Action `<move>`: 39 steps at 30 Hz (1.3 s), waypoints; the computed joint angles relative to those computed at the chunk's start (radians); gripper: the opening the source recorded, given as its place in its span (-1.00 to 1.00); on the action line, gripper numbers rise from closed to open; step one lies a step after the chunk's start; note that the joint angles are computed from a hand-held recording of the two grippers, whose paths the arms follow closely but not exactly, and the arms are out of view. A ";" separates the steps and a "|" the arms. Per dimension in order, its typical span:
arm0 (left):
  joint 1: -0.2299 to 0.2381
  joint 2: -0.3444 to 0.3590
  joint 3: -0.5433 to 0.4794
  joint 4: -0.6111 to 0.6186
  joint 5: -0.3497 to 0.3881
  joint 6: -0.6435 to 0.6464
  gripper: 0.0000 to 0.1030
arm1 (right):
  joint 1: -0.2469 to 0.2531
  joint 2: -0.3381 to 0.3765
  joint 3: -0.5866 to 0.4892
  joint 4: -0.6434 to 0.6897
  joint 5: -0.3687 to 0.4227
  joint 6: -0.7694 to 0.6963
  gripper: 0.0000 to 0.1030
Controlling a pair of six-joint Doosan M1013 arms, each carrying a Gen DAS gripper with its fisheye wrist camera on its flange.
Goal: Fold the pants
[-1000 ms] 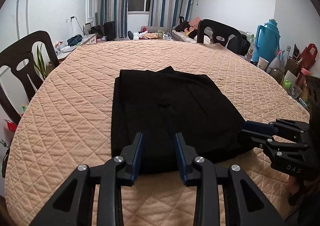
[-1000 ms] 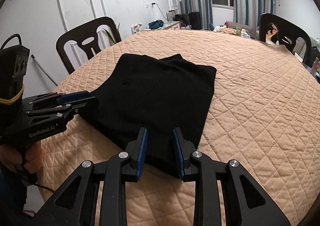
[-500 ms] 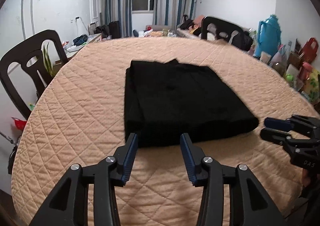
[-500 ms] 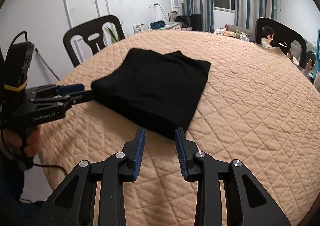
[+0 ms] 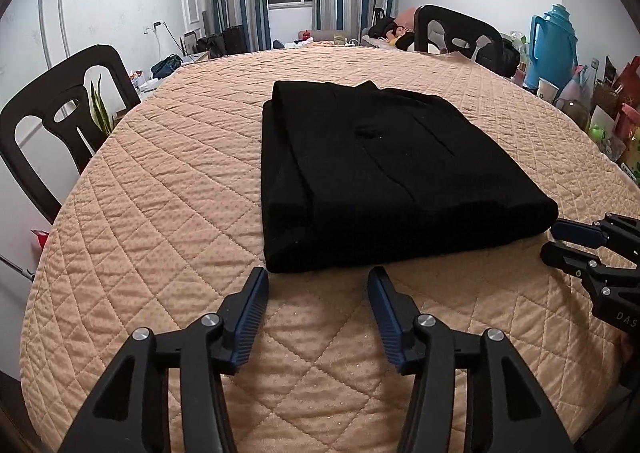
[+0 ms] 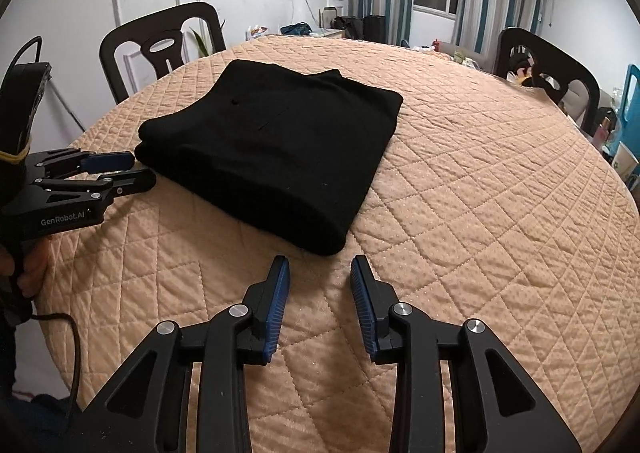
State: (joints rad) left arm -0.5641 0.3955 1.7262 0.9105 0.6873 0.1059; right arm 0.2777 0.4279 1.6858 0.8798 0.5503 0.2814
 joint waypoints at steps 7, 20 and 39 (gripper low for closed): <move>0.000 0.002 0.000 0.003 0.005 -0.011 0.15 | -0.005 -0.002 0.004 0.012 0.002 -0.012 -0.36; 0.002 0.003 -0.002 -0.007 -0.001 0.007 0.30 | -0.007 0.003 -0.008 0.000 0.022 0.016 -0.33; 0.002 0.005 -0.004 -0.015 0.002 0.020 0.38 | 0.004 0.003 -0.013 -0.045 0.019 0.043 -0.14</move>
State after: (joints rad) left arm -0.5616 0.4006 1.7219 0.8952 0.6896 0.1258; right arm 0.2820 0.4306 1.6729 0.8346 0.5696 0.3248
